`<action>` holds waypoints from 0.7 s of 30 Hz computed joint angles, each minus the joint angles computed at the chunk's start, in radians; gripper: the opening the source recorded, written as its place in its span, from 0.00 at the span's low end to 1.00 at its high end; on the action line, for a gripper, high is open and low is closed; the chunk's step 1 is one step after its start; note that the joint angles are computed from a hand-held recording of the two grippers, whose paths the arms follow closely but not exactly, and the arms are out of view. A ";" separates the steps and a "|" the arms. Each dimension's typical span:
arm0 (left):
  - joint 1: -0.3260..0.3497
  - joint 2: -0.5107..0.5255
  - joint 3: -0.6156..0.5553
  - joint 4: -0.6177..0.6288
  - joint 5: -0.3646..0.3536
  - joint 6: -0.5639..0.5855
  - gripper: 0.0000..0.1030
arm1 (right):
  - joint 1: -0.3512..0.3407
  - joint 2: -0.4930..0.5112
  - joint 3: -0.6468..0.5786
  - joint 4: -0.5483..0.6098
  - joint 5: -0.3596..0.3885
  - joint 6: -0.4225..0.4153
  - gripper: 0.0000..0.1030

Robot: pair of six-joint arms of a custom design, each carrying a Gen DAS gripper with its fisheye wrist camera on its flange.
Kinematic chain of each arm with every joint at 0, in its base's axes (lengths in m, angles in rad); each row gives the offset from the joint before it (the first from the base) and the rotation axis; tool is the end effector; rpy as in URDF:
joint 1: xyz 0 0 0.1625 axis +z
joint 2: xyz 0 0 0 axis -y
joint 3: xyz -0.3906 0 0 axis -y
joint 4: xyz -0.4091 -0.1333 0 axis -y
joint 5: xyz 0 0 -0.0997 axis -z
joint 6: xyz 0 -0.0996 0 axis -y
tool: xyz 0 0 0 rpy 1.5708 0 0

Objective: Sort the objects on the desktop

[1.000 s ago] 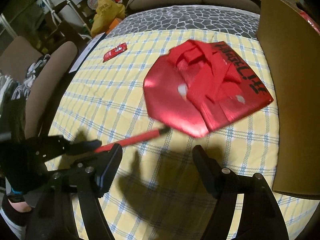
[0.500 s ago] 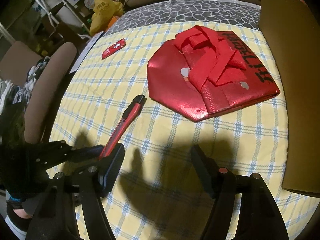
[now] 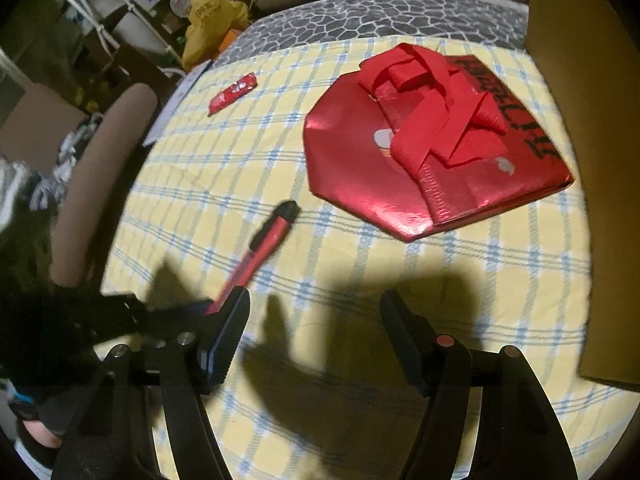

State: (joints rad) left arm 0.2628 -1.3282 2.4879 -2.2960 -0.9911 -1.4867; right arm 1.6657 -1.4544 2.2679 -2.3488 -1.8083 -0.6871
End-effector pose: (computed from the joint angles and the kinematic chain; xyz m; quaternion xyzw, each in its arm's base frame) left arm -0.2531 -0.2626 0.0491 -0.0221 0.9375 -0.2393 0.2516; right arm 0.1494 -0.4103 0.1529 0.3803 -0.9171 -0.0514 0.1082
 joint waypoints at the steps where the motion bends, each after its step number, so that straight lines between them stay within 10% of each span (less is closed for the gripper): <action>1: -0.001 0.002 0.002 -0.010 -0.001 0.002 0.11 | -0.004 0.001 -0.003 0.014 0.010 0.007 0.67; 13: -0.007 0.088 -0.023 -0.149 -0.027 0.067 0.11 | -0.010 0.016 -0.001 0.076 0.044 0.036 0.18; 21: 0.006 0.091 -0.002 -0.187 -0.013 0.044 0.15 | -0.025 0.019 -0.016 0.142 0.089 0.057 0.09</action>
